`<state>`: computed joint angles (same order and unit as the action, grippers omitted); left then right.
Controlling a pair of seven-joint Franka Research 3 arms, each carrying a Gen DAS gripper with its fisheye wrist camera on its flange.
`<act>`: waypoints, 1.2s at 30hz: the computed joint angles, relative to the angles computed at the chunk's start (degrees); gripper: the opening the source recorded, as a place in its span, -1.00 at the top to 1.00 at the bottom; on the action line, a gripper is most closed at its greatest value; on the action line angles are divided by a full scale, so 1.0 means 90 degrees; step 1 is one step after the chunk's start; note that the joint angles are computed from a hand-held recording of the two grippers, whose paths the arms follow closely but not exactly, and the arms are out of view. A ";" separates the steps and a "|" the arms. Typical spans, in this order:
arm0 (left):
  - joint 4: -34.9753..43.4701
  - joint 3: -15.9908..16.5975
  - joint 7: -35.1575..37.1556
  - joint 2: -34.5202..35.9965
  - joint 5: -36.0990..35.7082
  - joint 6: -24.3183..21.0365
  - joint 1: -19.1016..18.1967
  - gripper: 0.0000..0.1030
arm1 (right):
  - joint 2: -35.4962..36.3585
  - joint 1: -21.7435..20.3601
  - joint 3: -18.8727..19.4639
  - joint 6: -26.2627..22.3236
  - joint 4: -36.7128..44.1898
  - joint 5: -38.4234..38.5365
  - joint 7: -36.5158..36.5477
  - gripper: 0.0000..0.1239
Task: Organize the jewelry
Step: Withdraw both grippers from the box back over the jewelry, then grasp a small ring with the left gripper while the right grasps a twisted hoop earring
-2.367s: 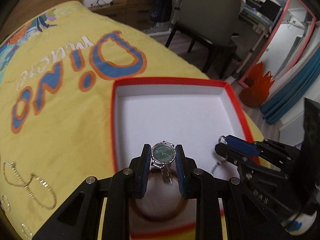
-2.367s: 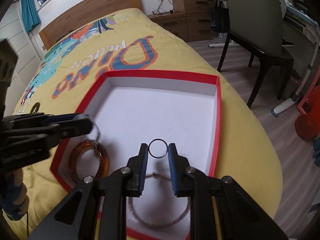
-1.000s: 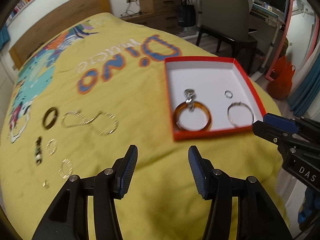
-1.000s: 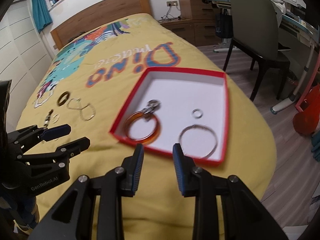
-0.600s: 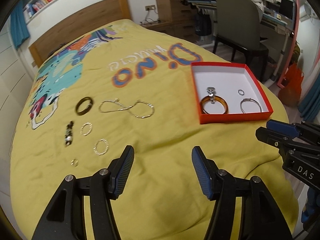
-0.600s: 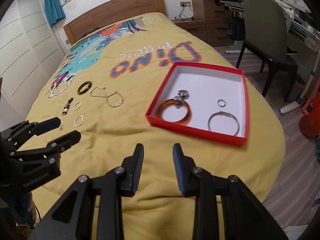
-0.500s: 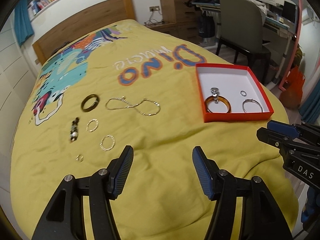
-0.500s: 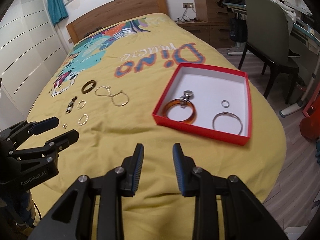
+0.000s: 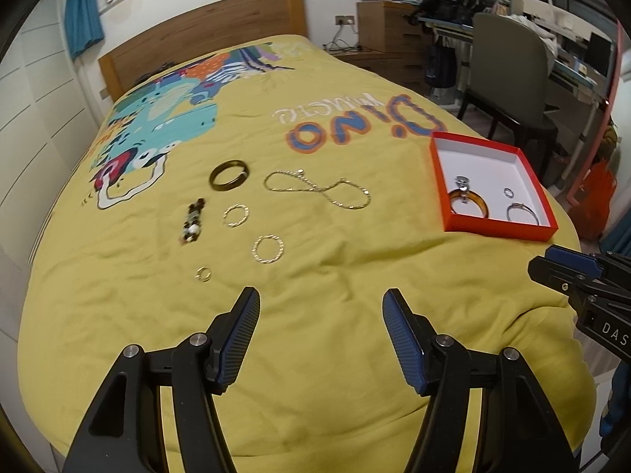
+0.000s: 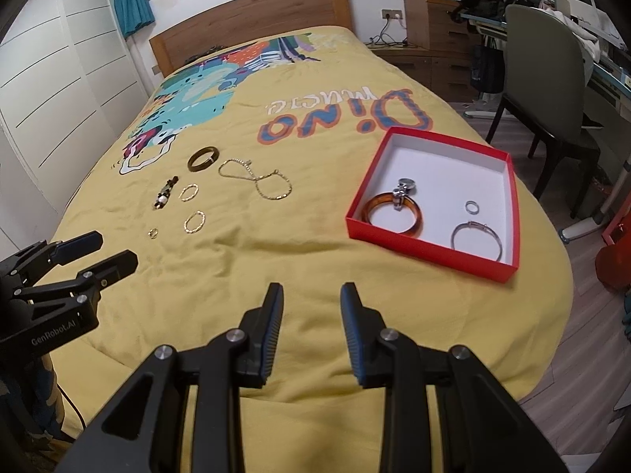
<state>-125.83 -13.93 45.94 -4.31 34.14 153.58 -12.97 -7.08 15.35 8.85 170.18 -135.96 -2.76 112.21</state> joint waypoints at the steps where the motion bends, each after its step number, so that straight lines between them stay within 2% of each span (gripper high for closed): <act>1: -0.0028 0.0010 -0.0017 -0.0027 -0.0004 -0.0004 0.0009 -0.25 | -0.0001 -0.0004 0.0019 -0.0008 0.0009 -0.0033 0.0028 0.54; 8: -0.0552 0.0131 -0.0203 -0.0366 -0.0100 0.0272 0.0224 -0.26 | -0.0038 -0.0017 0.0095 -0.0004 0.0046 -0.0246 0.0172 0.54; 13: -0.1088 0.0293 -0.0112 -0.0639 -0.0592 0.0507 0.0434 -0.26 | 0.0082 0.0041 0.0084 -0.0001 0.0146 -0.0230 0.0180 0.53; 22: -0.1550 0.0490 -0.0051 -0.0729 -0.0994 0.0686 0.0852 -0.26 | 0.0627 0.0443 -0.0088 -0.0067 0.0661 0.0325 -0.0557 0.42; 29: -0.1394 0.0790 0.0939 -0.0206 -0.1988 0.1159 0.0860 -0.25 | 0.1469 0.0701 -0.0154 -0.0409 0.1556 0.1052 -0.1518 0.43; 36: -0.0486 0.0747 0.2172 0.0882 -0.3093 0.1202 0.1044 0.01 | 0.2715 0.0812 -0.0074 -0.0945 0.3008 0.1665 -0.2515 0.43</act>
<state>-130.20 -7.20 65.49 3.63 6.31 164.39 -3.57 17.36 22.66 8.18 161.67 -108.88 12.22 89.58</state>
